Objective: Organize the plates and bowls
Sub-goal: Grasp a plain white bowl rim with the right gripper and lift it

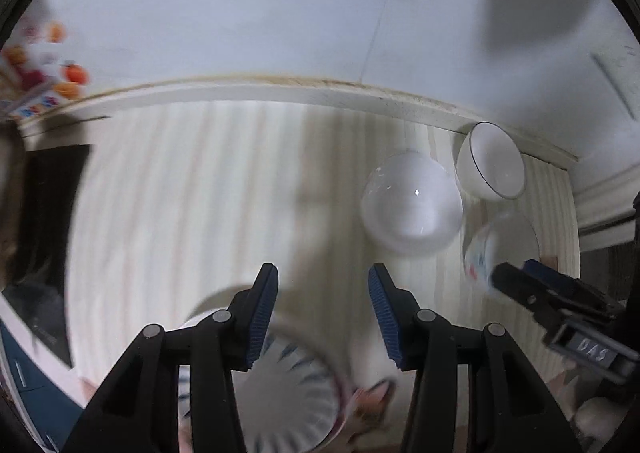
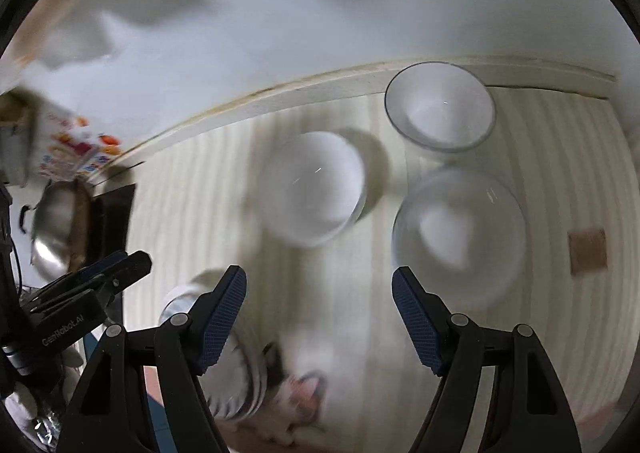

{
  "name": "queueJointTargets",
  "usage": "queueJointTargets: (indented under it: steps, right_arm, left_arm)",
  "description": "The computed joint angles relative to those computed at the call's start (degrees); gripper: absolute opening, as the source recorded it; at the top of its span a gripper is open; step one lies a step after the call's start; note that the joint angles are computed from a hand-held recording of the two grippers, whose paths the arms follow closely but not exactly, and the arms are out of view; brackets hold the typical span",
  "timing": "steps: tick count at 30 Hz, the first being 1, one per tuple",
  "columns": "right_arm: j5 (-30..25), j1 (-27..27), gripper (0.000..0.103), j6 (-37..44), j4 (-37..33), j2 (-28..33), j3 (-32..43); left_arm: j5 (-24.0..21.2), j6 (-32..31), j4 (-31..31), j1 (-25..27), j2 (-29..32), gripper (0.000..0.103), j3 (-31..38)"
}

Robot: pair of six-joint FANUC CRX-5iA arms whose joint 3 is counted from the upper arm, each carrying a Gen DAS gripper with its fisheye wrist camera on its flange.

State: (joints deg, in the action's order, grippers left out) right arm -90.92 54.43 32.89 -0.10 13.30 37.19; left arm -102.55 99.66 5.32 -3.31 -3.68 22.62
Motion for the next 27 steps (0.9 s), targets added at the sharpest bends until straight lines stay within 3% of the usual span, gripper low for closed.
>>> queueJointTargets:
  steps: [5,7,8,10,13,14,19,27]
  right_arm:
    - [-0.4,-7.2,0.06,6.4,-6.7,5.9,3.3]
    - [-1.8,-8.8,0.046,8.3,-8.5,8.6,5.4]
    - [-1.9,-9.2,0.042,9.0,-9.4,9.3,5.8]
    - [-3.3,-9.8,0.025,10.0,-9.9,11.4,7.5]
    - [-4.7,-9.4,0.013,10.9,-8.8,13.3,8.4]
    - [-4.6,-9.2,0.013,11.0,-8.3,13.5,8.0]
    - [-3.6,-8.7,0.012,11.1,-7.6,12.1,6.6]
    - [-4.9,-5.2,0.012,8.5,-6.8,7.5,6.8]
  left_arm:
    - [1.1,1.1,2.3,-0.7,7.4,0.045,-0.1]
    - [1.5,1.3,3.2,-0.8,9.4,0.044,-0.7]
    - [1.8,1.2,3.5,-0.9,9.9,0.038,-1.1]
    - [2.2,0.5,4.5,-1.3,11.2,0.026,-1.7]
    - [2.8,-0.1,4.3,-2.2,11.9,0.013,-2.4]
    - [3.1,-0.1,4.4,-2.4,11.8,0.009,-2.7]
    - [3.2,-0.2,2.3,-4.1,9.5,0.009,-2.2]
    - [-0.3,-1.2,3.8,-4.6,2.5,0.009,-1.3]
